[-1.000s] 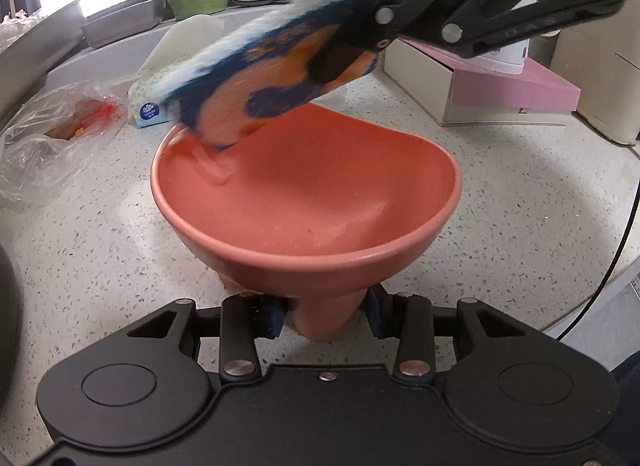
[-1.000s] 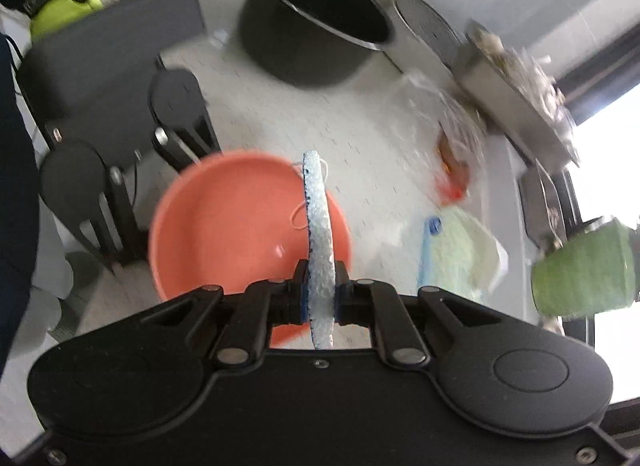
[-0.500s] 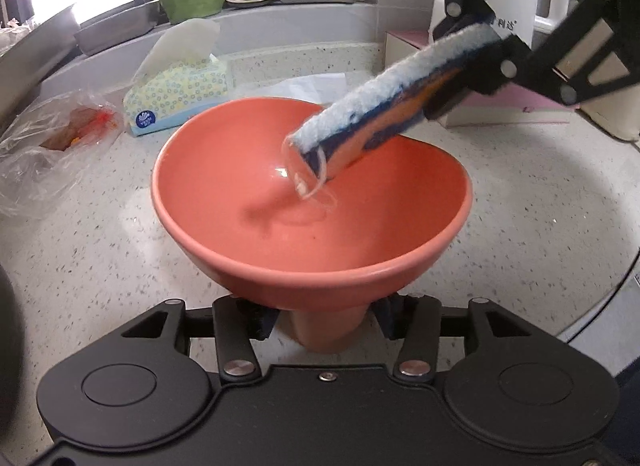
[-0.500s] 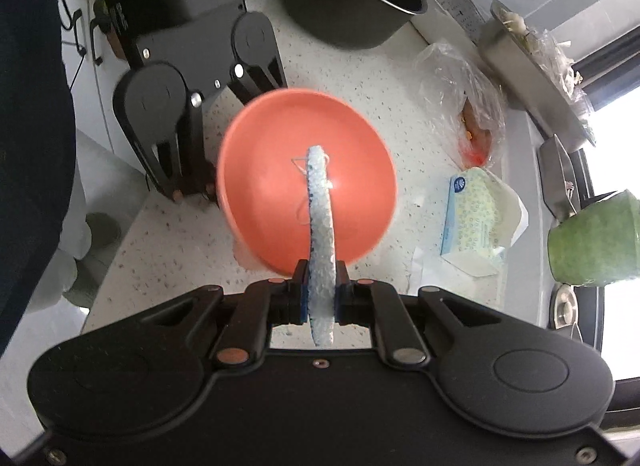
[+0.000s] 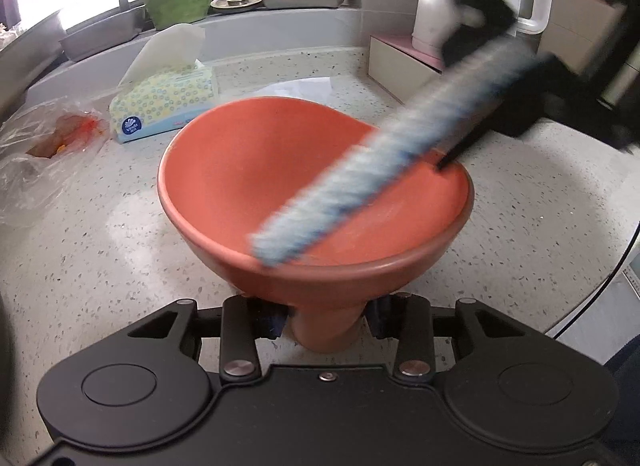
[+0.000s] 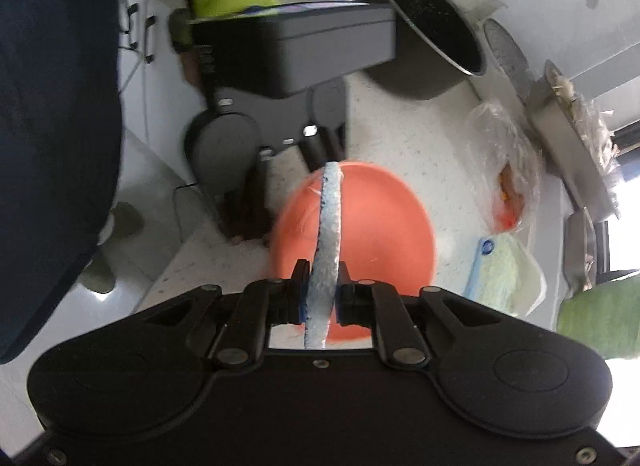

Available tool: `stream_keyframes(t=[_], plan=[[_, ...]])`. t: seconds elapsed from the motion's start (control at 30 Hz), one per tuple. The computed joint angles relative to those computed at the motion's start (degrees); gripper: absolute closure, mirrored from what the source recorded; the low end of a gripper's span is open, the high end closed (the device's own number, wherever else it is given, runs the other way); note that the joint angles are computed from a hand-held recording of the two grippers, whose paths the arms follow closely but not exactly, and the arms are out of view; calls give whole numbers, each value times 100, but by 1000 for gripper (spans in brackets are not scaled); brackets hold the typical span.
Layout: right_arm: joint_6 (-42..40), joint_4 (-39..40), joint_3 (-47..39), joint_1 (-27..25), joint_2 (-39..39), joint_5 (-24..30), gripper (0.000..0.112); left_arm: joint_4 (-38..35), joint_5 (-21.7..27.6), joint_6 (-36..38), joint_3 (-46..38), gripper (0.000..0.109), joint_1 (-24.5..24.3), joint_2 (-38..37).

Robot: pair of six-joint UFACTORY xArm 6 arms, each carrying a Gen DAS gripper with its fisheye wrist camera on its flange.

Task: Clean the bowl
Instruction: 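Scrub the bowl's inner bottom with the sponge edge using the right gripper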

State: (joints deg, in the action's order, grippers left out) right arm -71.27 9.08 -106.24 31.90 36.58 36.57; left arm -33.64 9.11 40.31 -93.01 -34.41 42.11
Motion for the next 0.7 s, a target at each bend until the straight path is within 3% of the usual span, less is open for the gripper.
stream_keyframes(t=[0.3,0.7], plan=[[748,-394,-1504,-140,941,372,98,-484,21,521,183,71,-29,-144],[651,-647,392,-241,-238,42,99,-821,264,983,146,71,39,-189]])
